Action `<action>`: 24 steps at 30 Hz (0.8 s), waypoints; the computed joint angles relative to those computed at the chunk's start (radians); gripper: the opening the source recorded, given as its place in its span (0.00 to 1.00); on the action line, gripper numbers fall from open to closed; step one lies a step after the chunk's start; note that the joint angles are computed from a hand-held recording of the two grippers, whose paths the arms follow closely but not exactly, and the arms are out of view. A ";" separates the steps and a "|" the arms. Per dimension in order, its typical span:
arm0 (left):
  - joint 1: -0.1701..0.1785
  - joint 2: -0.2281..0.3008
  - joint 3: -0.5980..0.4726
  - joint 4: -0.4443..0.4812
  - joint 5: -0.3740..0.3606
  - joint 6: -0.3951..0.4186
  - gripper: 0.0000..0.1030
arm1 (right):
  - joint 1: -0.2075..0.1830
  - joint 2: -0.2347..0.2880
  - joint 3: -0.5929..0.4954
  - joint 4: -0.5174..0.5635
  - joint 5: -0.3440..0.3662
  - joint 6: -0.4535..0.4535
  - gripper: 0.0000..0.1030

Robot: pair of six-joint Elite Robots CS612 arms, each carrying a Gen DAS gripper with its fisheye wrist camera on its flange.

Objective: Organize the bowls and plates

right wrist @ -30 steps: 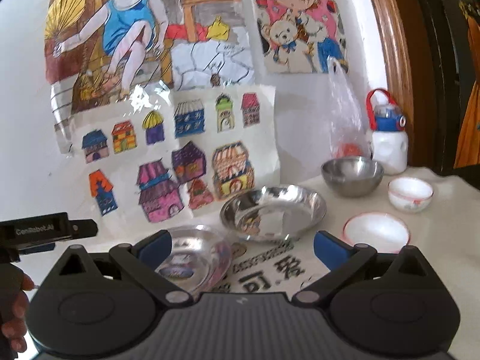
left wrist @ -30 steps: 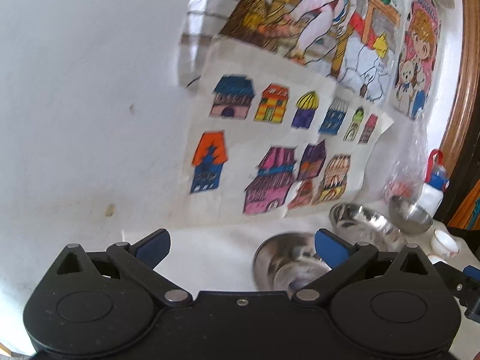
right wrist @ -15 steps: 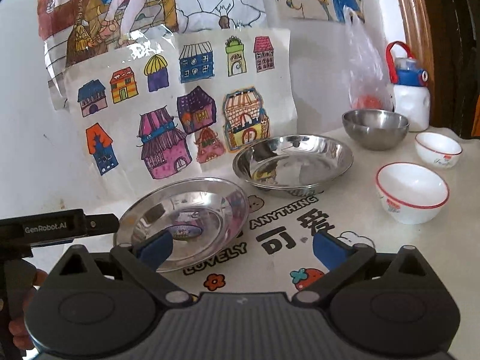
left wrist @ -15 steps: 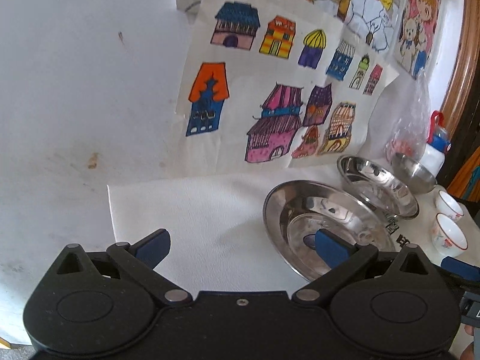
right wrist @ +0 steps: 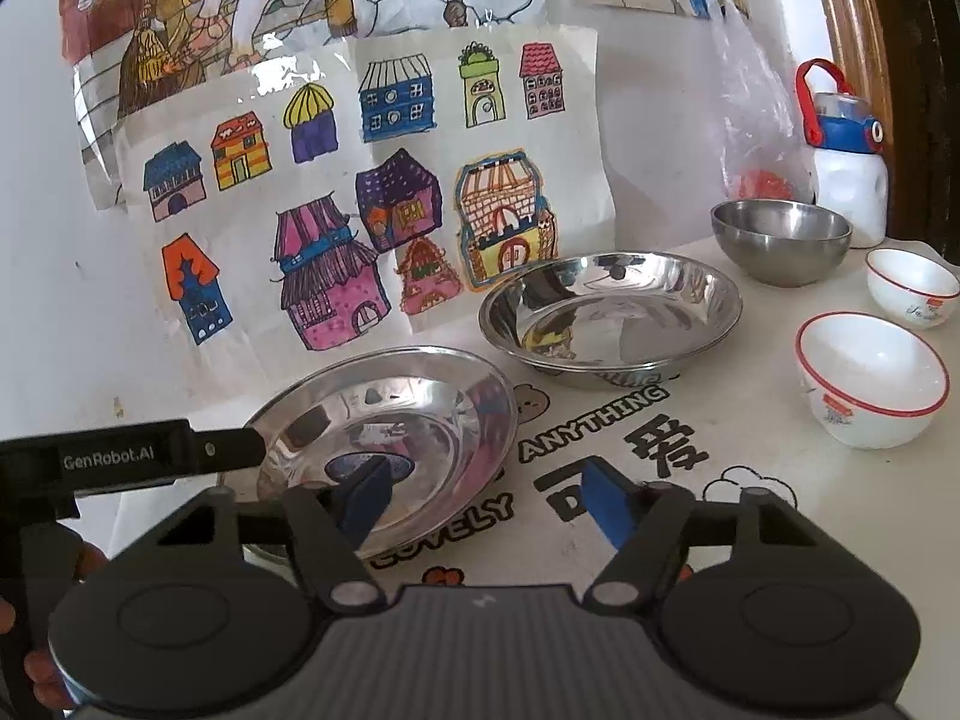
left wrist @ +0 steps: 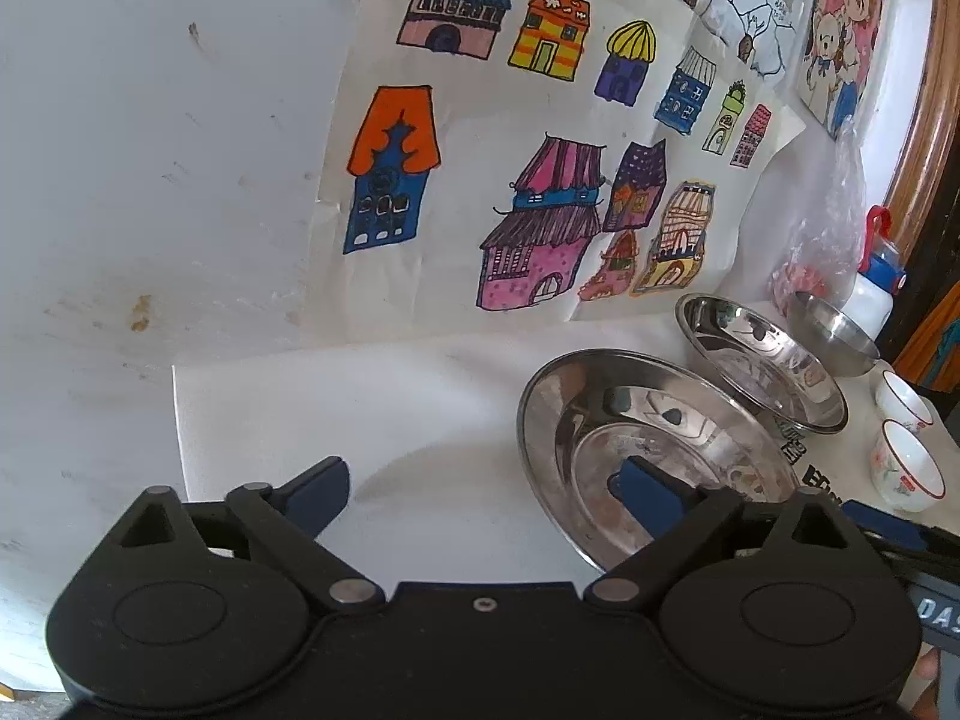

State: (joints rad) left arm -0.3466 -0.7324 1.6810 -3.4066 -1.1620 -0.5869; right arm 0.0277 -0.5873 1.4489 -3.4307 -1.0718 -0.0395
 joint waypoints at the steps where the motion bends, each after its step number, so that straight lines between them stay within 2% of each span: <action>1: 0.000 0.001 -0.001 -0.002 -0.001 0.000 0.91 | 0.000 0.001 -0.002 0.003 0.001 -0.001 0.66; 17: 0.003 0.003 -0.005 0.003 -0.010 -0.009 0.73 | 0.003 0.003 -0.012 0.035 0.012 -0.012 0.45; 21: 0.002 -0.001 -0.001 0.006 -0.007 -0.020 0.65 | 0.003 0.003 -0.013 0.043 0.018 -0.014 0.39; 24: 0.002 -0.002 0.002 0.004 -0.008 -0.029 0.53 | 0.002 0.003 -0.013 0.046 0.023 -0.016 0.36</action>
State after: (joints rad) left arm -0.3442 -0.7341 1.6828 -3.4024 -1.1704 -0.6162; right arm 0.0298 -0.5845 1.4359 -3.3849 -1.0484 -0.0553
